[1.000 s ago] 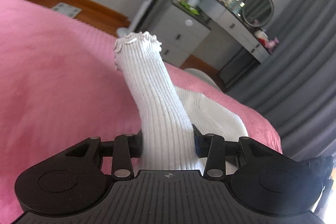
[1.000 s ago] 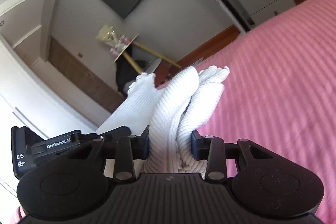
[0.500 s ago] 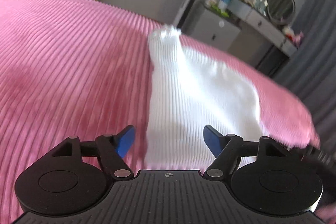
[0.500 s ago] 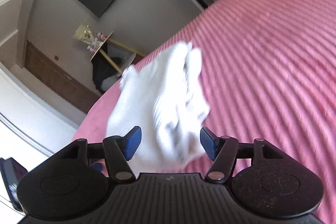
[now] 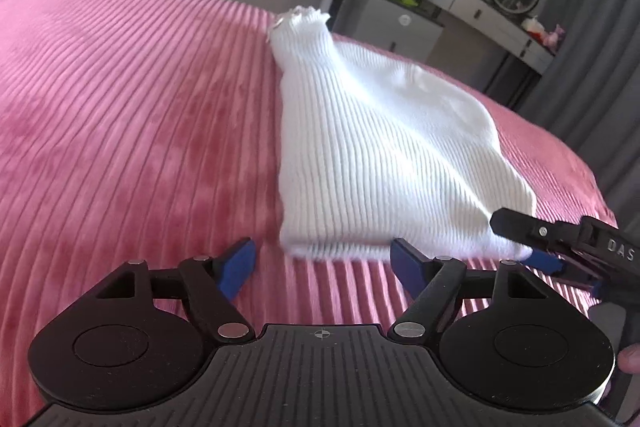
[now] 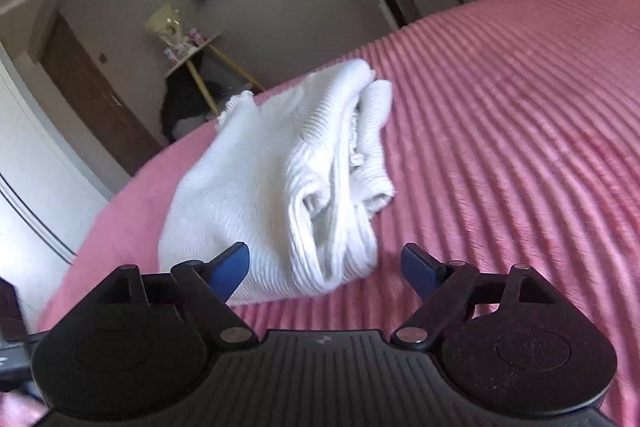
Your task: Fold small clothes
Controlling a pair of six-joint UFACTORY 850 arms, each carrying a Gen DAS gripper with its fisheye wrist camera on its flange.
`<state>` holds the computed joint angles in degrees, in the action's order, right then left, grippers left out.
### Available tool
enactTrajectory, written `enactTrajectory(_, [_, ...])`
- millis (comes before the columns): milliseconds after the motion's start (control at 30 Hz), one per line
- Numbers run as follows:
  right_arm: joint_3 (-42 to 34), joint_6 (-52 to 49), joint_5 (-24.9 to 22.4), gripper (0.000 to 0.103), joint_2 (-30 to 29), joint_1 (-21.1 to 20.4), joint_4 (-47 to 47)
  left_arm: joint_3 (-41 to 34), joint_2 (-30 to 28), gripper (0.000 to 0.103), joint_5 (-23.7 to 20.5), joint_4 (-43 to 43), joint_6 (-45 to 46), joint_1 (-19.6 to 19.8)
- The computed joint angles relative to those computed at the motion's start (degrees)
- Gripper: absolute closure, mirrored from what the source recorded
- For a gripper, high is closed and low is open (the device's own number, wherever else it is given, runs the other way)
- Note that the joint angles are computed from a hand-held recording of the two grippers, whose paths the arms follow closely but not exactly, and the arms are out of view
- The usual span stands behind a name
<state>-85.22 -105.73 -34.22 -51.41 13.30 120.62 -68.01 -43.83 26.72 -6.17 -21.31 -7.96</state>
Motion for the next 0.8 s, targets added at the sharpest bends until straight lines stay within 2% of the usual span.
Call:
enactTrajectory(100, [-2.44, 3.93, -3.55, 0.02, -2.34, -0.75, -2.3, -2.53, -1.96, 0.023, 0.08, 2.09, 0.36, 0.42])
enactTrajectory(167, [-4.04, 7.07, -6.32, 0.031, -3.89, -1.15, -4.32, -3.51, -2.82, 0.023, 1.0, 4.97, -1.84, 0.72])
enactTrajectory(200, [-5.13, 9.58, -6.74, 0.042, -4.68, -1.12, -6.01, -3.94, -3.17, 0.025, 1.42, 7.74, -4.98, 1.08])
enactTrajectory(233, [-5.92, 11.57, -6.88, 0.057, -5.27, -1.13, -7.36, -4.41, -3.47, 0.027, 1.75, 9.76, -8.05, 1.39])
enactTrajectory(267, [-6.32, 12.99, -7.57, 0.067, -5.68, -1.27, -8.3, -4.61, -3.52, 0.038, 2.08, 11.88, -11.04, 1.69])
enactTrajectory(300, [-6.96, 15.42, -9.1, 0.075, -6.24, -1.54, -9.49, -4.9, -3.52, 0.044, 1.93, 15.18, -15.37, 2.1])
enactTrajectory(333, [-6.83, 16.92, -10.61, 0.077, -6.31, -1.86, -9.27, -4.99, -3.35, 0.047, 1.65, 16.67, -18.3, 2.31])
enactTrajectory(367, [-6.57, 17.89, -11.79, 0.078, -6.13, -2.13, -9.0, -4.81, -3.03, 0.054, 1.91, 19.17, -22.11, 2.68])
enactTrajectory(433, [-5.68, 20.71, -15.69, 0.079, -5.67, -2.93, -7.76, -3.08, -1.9, 0.059, 6.01, 24.62, -30.72, 3.65])
enactTrajectory(500, [-4.34, 21.81, -19.97, 0.079, -5.2, -3.93, -6.31, -0.85, -0.65, 0.059, 10.38, 26.93, -35.43, 4.43])
enactTrajectory(533, [-4.03, 22.37, -19.76, 0.077, -4.84, -4.1, -6.46, -0.16, -0.16, 0.059, 10.96, 28.47, -37.24, 4.76])
enactTrajectory(567, [-3.81, 22.66, -17.15, 0.075, -4.22, -4.06, -7.36, -0.13, 0.07, 0.052, 9.74, 30.16, -38.8, 5.01])
enactTrajectory(633, [-3.0, 20.75, -6.14, 0.059, -2.02, -3.2, -10.85, -0.51, 1.01, 0.051, 2.37, 29.38, -37.68, 4.67])
enactTrajectory(667, [-1.92, 17.49, -1.29, 0.058, -0.69, -2.54, -10.42, -0.3, 1.61, 0.051, -0.54, 26.9, -34.84, 4.37])
enactTrajectory(700, [-0.67, 12.59, 1.17, 0.058, 0.57, -2.08, -7.74, 0.37, 2.4, 0.05, -1.95, 23.38, -30.8, 4.1])
enactTrajectory(800, [3.55, -5.4, 2.75, 0.058, 5.03, -0.85, 6.53, 2.47, 4.89, 0.041, -1.35, 6.99, -13.31, 2.73])
